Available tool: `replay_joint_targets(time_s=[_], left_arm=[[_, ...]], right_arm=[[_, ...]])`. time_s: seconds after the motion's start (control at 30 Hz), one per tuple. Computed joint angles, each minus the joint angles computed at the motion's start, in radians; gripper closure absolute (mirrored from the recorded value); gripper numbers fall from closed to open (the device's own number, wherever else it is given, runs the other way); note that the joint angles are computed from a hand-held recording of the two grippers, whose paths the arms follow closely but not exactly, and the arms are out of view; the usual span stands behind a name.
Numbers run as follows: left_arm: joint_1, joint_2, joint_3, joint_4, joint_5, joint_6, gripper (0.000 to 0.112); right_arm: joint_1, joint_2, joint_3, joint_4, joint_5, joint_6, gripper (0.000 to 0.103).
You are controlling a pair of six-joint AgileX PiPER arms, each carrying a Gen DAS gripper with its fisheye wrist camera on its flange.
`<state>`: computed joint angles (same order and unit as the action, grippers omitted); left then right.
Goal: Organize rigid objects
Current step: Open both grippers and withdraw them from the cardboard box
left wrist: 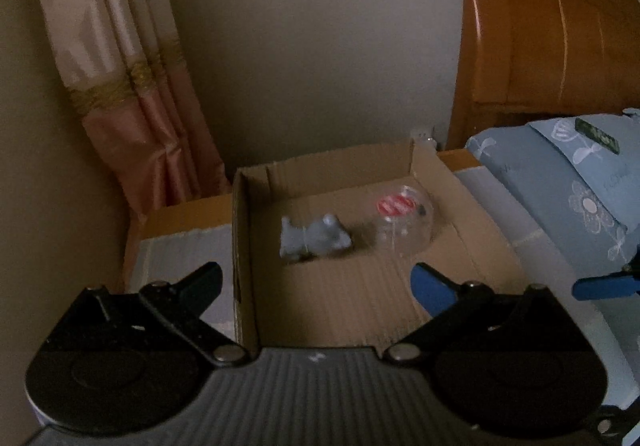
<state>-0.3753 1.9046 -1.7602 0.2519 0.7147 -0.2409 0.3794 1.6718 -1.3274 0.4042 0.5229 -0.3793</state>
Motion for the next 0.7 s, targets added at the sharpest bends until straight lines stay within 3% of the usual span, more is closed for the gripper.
replay_joint_targets(time_s=[0.17, 0.33, 0.5, 0.7], left_arm=[[-0.025, -0.04, 0.115, 0.031, -0.005, -0.076, 0.012], [-0.035, -0.033, 0.155, 0.081, -0.003, -0.14, 0.012], [-0.037, -0.044, 0.251, 0.244, -0.048, -0.298, 0.012], [0.021, -0.043, 0.325, 0.163, -0.107, -0.279, 0.012]], right_arm=[[0.02, -0.042, 0.123, 0.064, -0.057, -0.11, 0.0], [0.037, -0.045, 0.174, -0.011, -0.087, -0.03, 0.0], [0.035, -0.046, 0.217, -0.043, -0.12, 0.014, 0.0], [0.027, -0.031, 0.25, 0.025, -0.155, -0.074, 0.0]])
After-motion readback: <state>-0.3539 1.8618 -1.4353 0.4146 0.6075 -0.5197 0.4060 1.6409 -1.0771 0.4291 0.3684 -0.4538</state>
